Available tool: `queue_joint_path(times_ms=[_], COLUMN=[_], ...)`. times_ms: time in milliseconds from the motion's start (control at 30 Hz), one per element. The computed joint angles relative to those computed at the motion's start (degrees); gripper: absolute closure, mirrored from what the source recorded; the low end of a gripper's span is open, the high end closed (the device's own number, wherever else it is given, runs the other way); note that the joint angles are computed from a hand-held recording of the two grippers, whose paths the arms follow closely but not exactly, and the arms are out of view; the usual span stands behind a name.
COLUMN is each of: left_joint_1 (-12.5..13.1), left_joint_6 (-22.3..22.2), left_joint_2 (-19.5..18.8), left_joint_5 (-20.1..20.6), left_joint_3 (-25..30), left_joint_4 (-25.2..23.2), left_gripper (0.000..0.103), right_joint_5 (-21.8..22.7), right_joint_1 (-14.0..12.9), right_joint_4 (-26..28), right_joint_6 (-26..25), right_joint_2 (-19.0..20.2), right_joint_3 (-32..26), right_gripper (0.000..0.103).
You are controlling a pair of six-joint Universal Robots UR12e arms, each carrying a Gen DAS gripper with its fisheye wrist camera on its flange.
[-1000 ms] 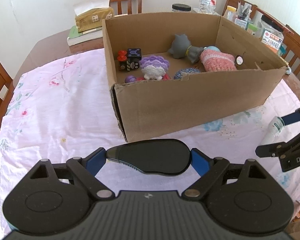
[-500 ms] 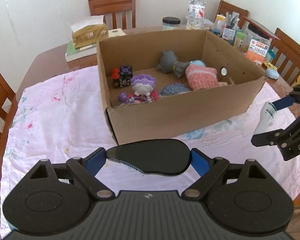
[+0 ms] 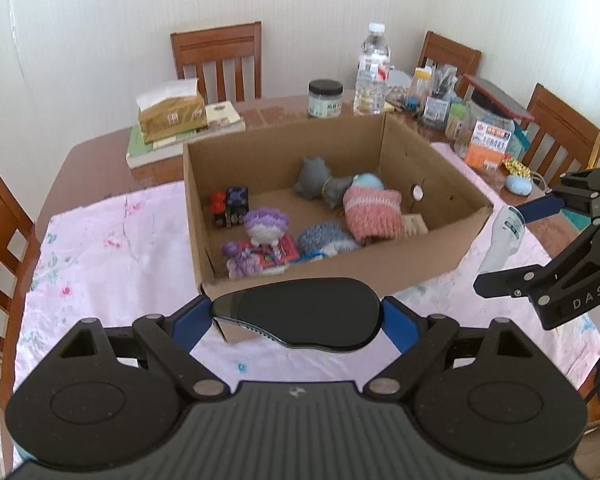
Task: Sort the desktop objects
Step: 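Carry the brush in the left tool while the right tool carries the bottle over the box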
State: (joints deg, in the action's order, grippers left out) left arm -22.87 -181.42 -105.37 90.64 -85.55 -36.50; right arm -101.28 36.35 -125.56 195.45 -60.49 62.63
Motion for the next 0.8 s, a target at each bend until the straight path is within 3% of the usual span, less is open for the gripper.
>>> queue_joint_path(times_ms=[800], left_joint_1=[-0.2], left_joint_6=[2.0], left_joint_2=[-2.5], left_joint_5=[1.3], left_joint_3=[4.3], left_joint_4=[3.1], left_gripper=[0.013], right_joint_5=[-2.2], right_joint_1=[-0.7], right_joint_4=[-6.1], right_joint_6=[-5.6], right_joint_2=[0.6], right_joint_3=[-2.3], right_gripper=[0.005])
